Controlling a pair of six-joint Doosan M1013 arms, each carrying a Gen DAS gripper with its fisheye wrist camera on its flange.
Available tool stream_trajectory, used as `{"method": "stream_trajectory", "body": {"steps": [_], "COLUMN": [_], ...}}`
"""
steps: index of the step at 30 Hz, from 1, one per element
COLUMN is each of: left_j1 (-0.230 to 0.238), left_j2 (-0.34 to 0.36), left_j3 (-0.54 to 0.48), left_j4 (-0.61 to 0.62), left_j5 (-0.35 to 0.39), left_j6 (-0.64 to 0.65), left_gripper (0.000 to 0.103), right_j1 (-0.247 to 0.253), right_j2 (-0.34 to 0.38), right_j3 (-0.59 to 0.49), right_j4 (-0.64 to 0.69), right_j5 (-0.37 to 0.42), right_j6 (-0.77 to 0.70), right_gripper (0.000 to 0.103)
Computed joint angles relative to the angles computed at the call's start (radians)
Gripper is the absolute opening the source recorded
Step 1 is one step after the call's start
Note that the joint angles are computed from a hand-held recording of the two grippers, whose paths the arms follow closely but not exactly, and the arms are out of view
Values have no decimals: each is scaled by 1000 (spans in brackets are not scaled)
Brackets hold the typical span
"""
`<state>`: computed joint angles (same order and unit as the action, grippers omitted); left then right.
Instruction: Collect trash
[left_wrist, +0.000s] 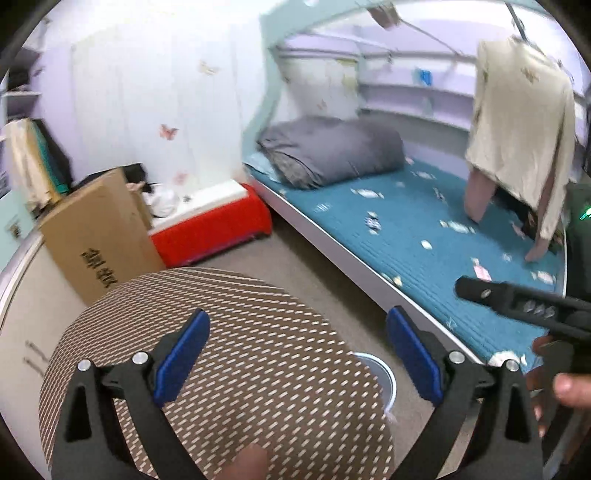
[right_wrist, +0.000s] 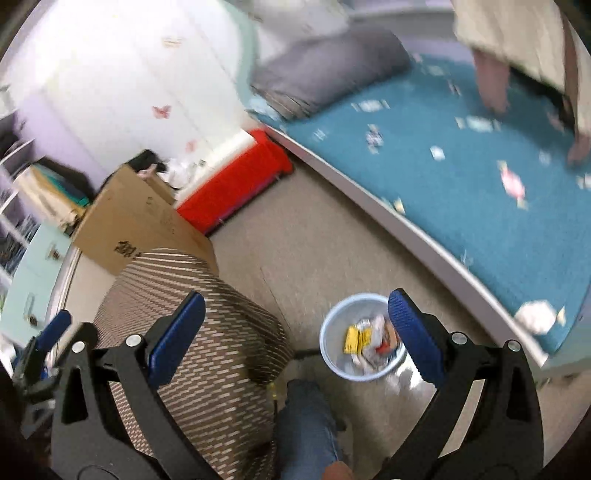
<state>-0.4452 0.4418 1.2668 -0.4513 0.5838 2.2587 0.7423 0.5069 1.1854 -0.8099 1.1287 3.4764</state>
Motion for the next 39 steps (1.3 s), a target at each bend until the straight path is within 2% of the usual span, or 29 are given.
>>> {"method": "stream_trajectory", "body": {"steps": [3, 7, 9, 15, 18, 21, 26, 39], "left_j1": [33, 79, 100, 141, 160, 174, 179, 178], "left_j2": [-43, -90, -116, -200, -226, -247, -267, -304], "left_j3": [41, 70, 91, 175, 194, 212, 227, 259], "left_j4": [-26, -45, -75, -88, -109, -137, -101, -152], "left_j5": [-35, -39, -59, -185, -217, -242, -264, -291], "left_j6": [-11, -44, -31, -28, -28, -28, -88, -64], "left_gripper": [95, 95, 95, 97, 98, 98, 98, 98], "right_j1": [35, 78, 96, 145, 162, 176, 190, 205], "right_j2": [36, 99, 128, 215, 258, 281, 320, 304], "right_j3": [-105, -262, -330, -523, -614, -658, -729, -702], "right_j4": [-45, -99, -128, -218, -248, -279, -324, -384], "right_j5": [78, 180, 206, 264, 283, 297, 329, 338], "right_j6": [-86, -215, -274, -423, -491, -513, -562, -552], "right_gripper": [97, 97, 97, 97, 97, 97, 97, 97]}}
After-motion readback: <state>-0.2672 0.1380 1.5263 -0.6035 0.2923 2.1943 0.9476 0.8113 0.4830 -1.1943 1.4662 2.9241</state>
